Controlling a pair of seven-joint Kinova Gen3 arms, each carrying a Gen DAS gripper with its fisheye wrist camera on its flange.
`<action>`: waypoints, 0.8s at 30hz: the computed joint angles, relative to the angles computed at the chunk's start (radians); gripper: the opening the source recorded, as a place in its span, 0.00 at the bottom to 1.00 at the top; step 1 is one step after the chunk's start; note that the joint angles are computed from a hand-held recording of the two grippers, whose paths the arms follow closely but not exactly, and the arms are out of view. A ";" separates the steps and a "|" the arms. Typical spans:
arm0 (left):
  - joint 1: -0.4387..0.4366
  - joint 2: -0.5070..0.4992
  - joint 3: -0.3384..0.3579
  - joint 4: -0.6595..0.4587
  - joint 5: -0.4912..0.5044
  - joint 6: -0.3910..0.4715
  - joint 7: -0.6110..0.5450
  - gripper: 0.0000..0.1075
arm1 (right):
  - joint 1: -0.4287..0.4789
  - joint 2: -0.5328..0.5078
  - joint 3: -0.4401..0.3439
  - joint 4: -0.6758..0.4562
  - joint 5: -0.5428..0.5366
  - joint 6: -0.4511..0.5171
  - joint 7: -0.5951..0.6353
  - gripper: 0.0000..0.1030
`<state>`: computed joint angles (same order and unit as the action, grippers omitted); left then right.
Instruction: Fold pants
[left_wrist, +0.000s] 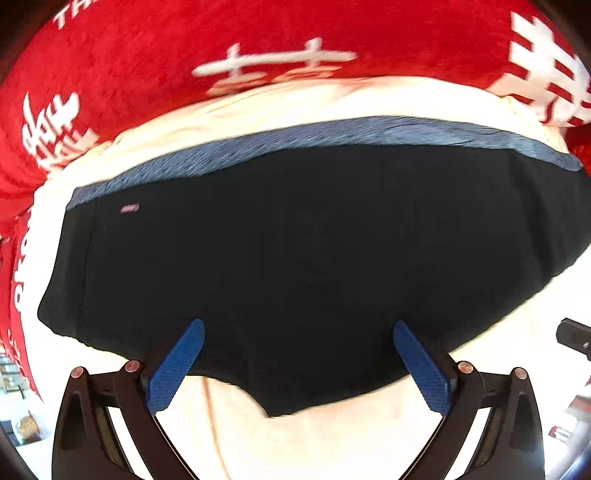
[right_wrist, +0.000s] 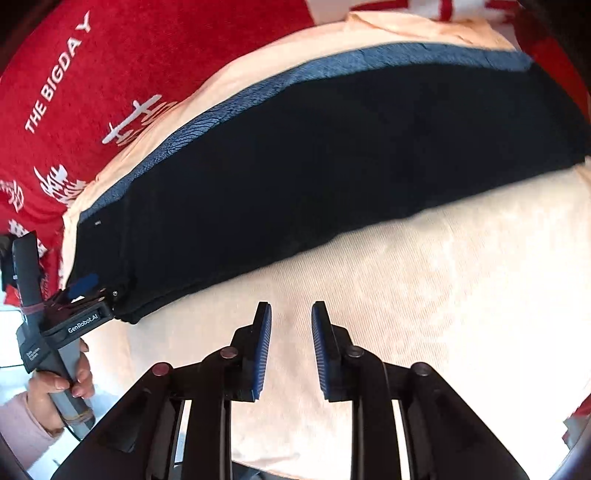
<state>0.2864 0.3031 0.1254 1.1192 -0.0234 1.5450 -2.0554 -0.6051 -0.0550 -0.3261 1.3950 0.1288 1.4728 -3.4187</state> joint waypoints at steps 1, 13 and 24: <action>0.006 -0.012 0.004 0.010 0.005 0.001 -0.003 0.96 | -0.001 0.001 -0.002 -0.008 0.002 0.006 -0.009 0.24; 0.159 -0.049 0.060 0.054 -0.016 -0.008 0.108 0.96 | 0.074 -0.165 -0.051 0.094 -0.024 0.059 -0.078 0.24; 0.331 -0.008 0.101 0.011 -0.053 -0.005 0.255 0.96 | 0.243 -0.363 -0.051 0.208 -0.074 0.126 -0.059 0.37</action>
<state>0.6178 0.2954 0.2261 1.1304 -0.0765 1.5404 -1.8003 -0.3626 -0.4181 -0.3770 1.6034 0.0549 1.5987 -3.4780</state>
